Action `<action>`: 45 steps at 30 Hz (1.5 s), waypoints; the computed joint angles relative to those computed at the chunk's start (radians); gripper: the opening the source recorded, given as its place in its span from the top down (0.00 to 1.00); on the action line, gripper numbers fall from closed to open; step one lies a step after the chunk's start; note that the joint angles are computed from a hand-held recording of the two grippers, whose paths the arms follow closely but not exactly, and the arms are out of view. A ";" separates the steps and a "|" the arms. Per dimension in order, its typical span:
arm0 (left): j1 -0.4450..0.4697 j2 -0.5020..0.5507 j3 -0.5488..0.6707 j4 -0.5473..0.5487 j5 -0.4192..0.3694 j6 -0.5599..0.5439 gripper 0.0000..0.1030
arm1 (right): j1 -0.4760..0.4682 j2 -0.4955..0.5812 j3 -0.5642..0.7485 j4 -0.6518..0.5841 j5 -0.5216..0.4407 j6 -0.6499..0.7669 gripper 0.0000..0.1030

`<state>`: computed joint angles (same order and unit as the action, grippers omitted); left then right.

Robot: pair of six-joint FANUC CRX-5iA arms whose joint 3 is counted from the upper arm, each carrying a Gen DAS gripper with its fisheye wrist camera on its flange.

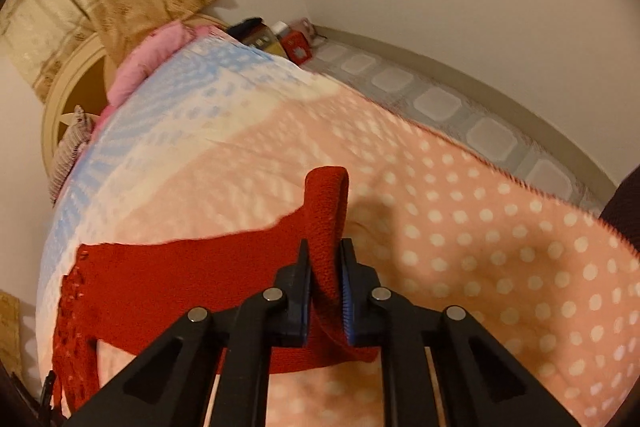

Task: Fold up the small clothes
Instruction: 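Move the right tool to the sweater sleeve cuff and grasp it, then lift the sleeve with the right tool and lay it across the sweater body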

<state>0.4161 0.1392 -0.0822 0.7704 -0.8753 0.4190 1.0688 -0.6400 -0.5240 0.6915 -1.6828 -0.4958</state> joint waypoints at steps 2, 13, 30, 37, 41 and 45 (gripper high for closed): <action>0.009 0.001 0.001 0.007 -0.006 -0.002 0.00 | -0.006 0.035 0.042 0.028 -0.004 0.039 0.88; 0.045 -0.001 -0.022 0.049 0.031 -0.075 0.00 | -0.068 0.254 0.305 0.110 0.106 0.249 0.89; 0.078 0.036 -0.012 0.102 -0.037 -0.074 0.00 | -0.124 0.706 0.900 0.170 0.226 0.676 0.90; 0.084 0.052 0.004 0.099 -0.056 -0.045 0.00 | -0.139 0.896 1.145 0.127 0.289 0.811 0.90; 0.087 0.061 0.019 0.075 -0.058 -0.006 0.00 | -0.147 1.018 1.312 0.078 0.307 0.899 0.90; 0.085 0.068 0.033 0.044 -0.067 0.016 0.00 | -0.158 1.171 1.539 0.015 0.287 1.005 0.90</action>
<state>0.5014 0.2074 -0.0490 0.8145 -0.9422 0.4349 0.9113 0.5308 1.0153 0.7062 -1.3961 0.5094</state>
